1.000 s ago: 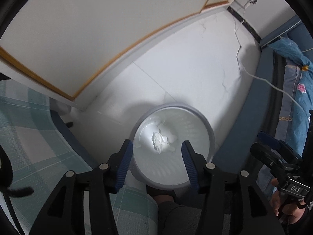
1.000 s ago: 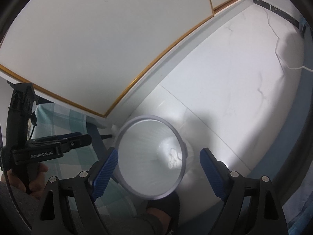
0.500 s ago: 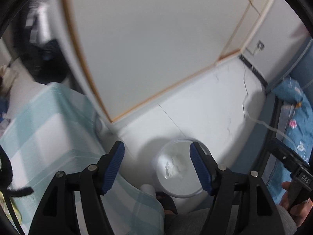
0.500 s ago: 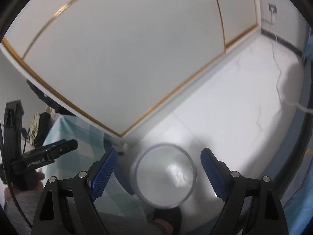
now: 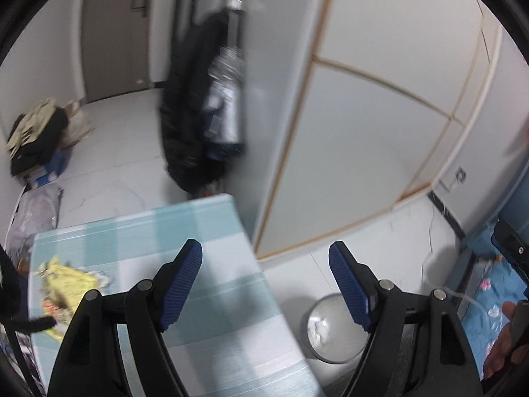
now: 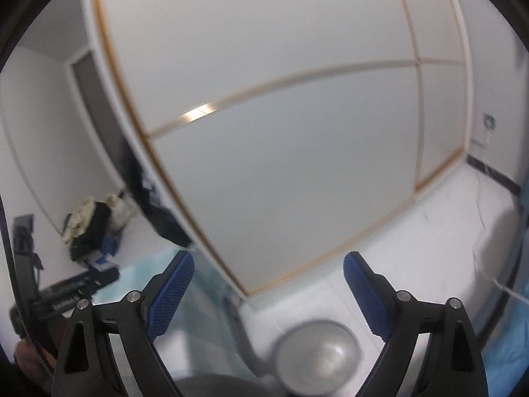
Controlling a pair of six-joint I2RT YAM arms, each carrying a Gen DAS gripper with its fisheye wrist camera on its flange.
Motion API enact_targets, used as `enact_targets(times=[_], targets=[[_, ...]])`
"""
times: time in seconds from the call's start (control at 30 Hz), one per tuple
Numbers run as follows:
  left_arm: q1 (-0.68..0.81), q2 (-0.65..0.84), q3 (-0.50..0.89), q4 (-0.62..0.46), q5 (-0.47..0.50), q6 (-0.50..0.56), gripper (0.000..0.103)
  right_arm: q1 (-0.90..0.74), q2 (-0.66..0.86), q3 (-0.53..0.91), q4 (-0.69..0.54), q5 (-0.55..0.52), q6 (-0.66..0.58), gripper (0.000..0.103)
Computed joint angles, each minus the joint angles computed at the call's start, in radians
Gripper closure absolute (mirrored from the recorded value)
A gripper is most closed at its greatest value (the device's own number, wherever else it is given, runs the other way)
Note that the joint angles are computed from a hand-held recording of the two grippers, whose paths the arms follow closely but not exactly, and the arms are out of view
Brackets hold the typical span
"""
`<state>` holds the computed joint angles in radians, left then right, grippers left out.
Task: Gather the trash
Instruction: 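Move both open tools back over the table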
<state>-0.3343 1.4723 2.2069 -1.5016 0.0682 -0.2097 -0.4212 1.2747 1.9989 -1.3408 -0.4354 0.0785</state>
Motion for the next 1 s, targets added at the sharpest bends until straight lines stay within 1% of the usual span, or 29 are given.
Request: enact_targets(times=[0.03,0.07,0.13,0.17,0.2,0.27,0.37,0.4,0.5,0.63,0.77,0.8,0.93,1.0], targets=[[0.034,-0.005,0.016,-0.005,0.012,0.011,0.026,0.042,0.002,0.023,-0.002,0.017,0.023,0.007],[0.087,-0.014,0.025,-0.006,0.029,0.032,0.02,0.114,0.009,0.056,0.002,0.054,0.057,0.007],[0.169,-0.042,0.029,-0.005,0.05,0.056,0.014,0.247,0.023,0.106,0.009,0.136,0.109,0.006],[0.198,-0.051,0.03,0.0,0.056,0.062,0.012,0.324,0.028,0.116,0.023,0.182,0.134,0.005],[0.27,-0.056,0.037,0.003,0.089,0.092,0.011,0.406,0.037,0.128,0.036,0.228,0.158,0.004],[0.343,-0.056,0.063,-0.009,0.109,0.118,0.006,0.521,0.041,0.119,0.07,0.292,0.188,0.004],[0.499,-0.082,0.033,0.024,0.178,0.177,0.003,0.699,0.067,0.108,0.116,0.391,0.231,0.003],[0.539,-0.088,0.025,0.029,0.193,0.193,0.001,0.734,0.083,0.12,0.119,0.407,0.238,0.003],[0.668,-0.093,-0.004,0.06,0.251,0.235,0.001,0.883,0.136,0.134,0.152,0.47,0.271,0.003],[0.81,-0.094,-0.044,0.09,0.303,0.278,0.001,1.032,0.187,0.128,0.204,0.542,0.287,0.003],[0.948,-0.092,-0.103,0.116,0.366,0.317,0.001,1.12,0.245,0.124,0.252,0.57,0.307,0.003],[0.973,-0.096,-0.132,0.138,0.372,0.323,0.001,1.136,0.265,0.127,0.261,0.571,0.306,0.002],[1.083,-0.098,-0.218,0.175,0.428,0.371,0.001,1.195,0.354,0.196,0.238,0.607,0.311,0.002],[1.13,-0.073,-0.234,0.157,0.452,0.395,0.001,1.215,0.388,0.219,0.223,0.604,0.312,0.003]])
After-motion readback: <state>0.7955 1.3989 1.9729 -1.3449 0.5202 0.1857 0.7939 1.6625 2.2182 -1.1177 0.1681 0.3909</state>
